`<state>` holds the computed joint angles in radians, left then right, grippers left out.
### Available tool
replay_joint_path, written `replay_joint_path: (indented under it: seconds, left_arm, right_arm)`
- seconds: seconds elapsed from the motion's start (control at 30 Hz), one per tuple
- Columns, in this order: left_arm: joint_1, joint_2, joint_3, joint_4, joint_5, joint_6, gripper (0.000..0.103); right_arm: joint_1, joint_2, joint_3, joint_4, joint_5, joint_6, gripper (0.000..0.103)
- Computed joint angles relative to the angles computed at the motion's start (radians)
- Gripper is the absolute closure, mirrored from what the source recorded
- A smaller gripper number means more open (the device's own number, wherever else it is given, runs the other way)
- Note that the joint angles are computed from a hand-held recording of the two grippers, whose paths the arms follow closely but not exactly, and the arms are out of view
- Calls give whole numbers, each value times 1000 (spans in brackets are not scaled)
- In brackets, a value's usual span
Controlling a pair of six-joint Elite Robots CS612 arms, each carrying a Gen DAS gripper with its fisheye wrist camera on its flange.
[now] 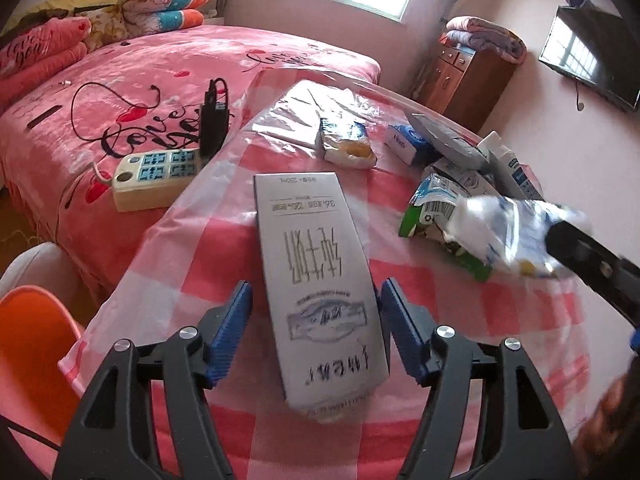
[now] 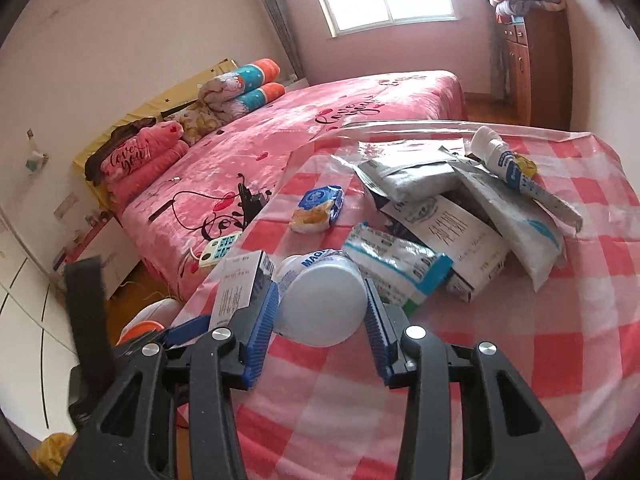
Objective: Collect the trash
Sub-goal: 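Carry both items to the orange bucket and open both grippers over it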
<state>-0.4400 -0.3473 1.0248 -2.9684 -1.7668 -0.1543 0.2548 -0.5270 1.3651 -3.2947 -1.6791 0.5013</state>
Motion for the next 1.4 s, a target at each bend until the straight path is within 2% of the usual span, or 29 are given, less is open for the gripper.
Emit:
replay_joint_path:
  seconds: [0.07,0.1,0.17,0.3,0.43,0.53,0.67,0.83,0.93,1.07,1.17,1.23,1.3,1.4]
  left_arm:
    - [-5,4,-11,10,20,7,36]
    - [-6,6,-16,14,23,10,42]
    - [-8,6,-18,19,26,16,44]
    - [2,-8,4,12,-2,10,48]
    - [22,-36,55,-31,-33,-20,48]
    - [43,-67,112,-94,-26,-30,48]
    - [83,-105,187,-157,-13,-72,48]
    - [132,-133,262,-191,62,-138,48]
    - [155,-129,276,-177,92,-175,48]
    - [179,-110,275,-153,108,-227,48]
    - [187,-92,262,-125,133,-244,48]
    - [192,-82,251,-97,135,-252,45]
    - [191,-79,246,-72,157,-257,37]
    - [189,-84,258,-82,188,-248,35]
  right_arm:
    - [2,-2,5,-1,-2,3,59]
    - [2,-3,8,-4,0,6,59]
    - [3,-3,8,-4,8,14,59]
    - [3,0,3,-4,54,24,59]
    - [9,9,-19,7,112,26,59]
    - [15,20,-49,23,163,21,59]
    - [30,49,-123,71,258,-14,59]
    - [57,101,-247,167,375,-96,59]
    - [78,148,-354,264,436,-167,59]
    - [103,207,-478,387,475,-255,59]
    - [122,263,-581,493,490,-316,57]
    - [125,286,-616,531,496,-317,54]
    - [122,287,-605,511,493,-297,49]
    - [108,268,-550,432,485,-255,37]
